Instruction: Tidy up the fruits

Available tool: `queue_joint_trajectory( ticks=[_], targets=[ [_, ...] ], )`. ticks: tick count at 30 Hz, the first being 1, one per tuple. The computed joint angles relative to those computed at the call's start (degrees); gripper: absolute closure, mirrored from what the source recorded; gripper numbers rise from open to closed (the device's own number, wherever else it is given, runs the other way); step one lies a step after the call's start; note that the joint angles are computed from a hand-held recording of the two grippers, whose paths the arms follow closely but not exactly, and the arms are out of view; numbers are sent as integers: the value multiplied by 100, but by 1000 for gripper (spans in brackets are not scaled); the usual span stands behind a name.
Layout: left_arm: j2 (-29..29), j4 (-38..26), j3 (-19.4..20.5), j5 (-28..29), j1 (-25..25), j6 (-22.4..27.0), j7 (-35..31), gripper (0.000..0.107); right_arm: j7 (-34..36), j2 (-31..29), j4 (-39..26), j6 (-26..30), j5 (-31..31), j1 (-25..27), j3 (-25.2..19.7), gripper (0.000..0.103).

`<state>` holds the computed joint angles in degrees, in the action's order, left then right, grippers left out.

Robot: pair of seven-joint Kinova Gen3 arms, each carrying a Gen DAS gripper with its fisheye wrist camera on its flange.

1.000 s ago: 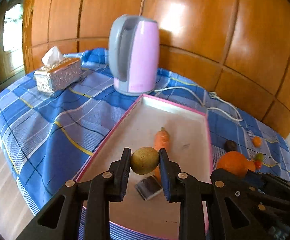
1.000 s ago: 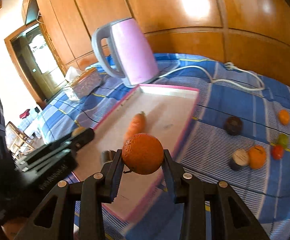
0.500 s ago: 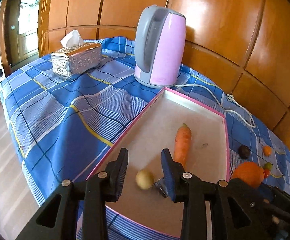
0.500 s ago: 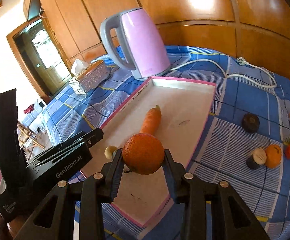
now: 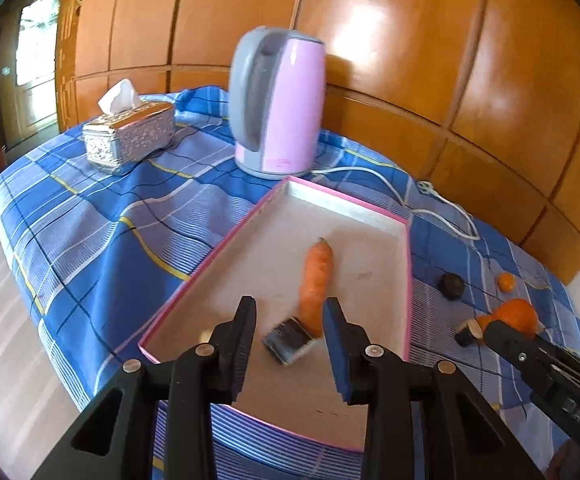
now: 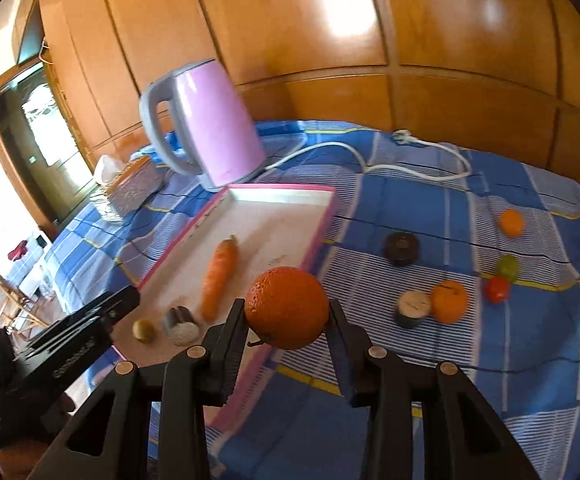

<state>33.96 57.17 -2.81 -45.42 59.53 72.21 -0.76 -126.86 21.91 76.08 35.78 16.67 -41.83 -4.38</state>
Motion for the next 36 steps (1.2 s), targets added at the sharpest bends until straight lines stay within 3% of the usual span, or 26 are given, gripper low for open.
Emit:
queue_joint_trajectory(
  ticks=[19,36],
  targets=[
    [545,-957,-93,173,360,7,-1026,73,-1715,-669,1154,12,1477,-93,322,63],
    [1079,-1859,-240,815,423,-26,-2049,73,-2603,-952,1724,151,2179,328,61,63]
  ],
)
